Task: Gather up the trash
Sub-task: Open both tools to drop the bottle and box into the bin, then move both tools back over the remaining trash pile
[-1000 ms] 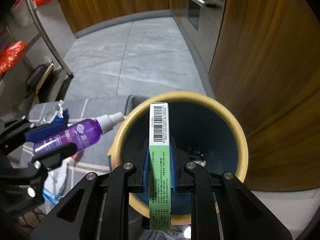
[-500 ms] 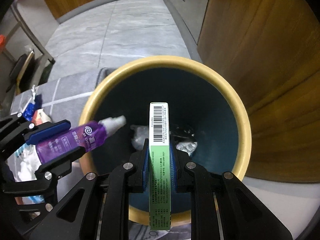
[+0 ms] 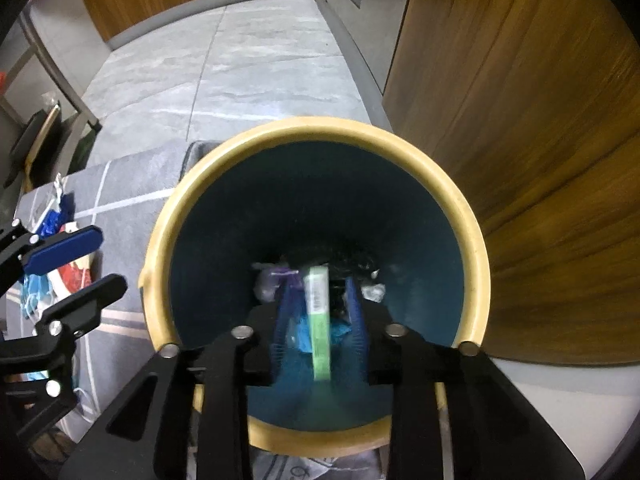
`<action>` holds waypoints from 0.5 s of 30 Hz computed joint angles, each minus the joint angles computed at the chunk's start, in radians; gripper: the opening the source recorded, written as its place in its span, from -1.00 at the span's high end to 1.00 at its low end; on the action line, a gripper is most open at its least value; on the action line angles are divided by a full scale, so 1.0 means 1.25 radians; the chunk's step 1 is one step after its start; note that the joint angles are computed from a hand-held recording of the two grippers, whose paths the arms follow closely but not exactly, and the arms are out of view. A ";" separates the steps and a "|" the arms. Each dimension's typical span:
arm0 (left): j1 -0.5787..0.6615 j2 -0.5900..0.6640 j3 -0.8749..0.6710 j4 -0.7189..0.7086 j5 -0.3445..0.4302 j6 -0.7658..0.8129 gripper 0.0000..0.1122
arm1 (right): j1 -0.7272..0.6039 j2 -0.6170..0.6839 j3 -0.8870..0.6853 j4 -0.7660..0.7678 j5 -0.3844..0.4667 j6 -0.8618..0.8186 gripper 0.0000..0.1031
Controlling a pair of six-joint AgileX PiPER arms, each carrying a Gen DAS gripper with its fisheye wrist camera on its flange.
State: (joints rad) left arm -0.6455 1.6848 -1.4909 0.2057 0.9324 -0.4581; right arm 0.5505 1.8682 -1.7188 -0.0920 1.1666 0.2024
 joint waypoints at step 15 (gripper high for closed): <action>-0.023 -0.179 0.102 0.086 0.088 -0.105 -0.01 | 0.034 -0.049 -0.005 0.015 -0.028 0.001 -0.52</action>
State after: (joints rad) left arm -0.6740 1.4612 -1.3632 0.3130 1.0420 -0.5892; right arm 0.5928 1.8070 -1.7254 -0.0731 1.1312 0.2040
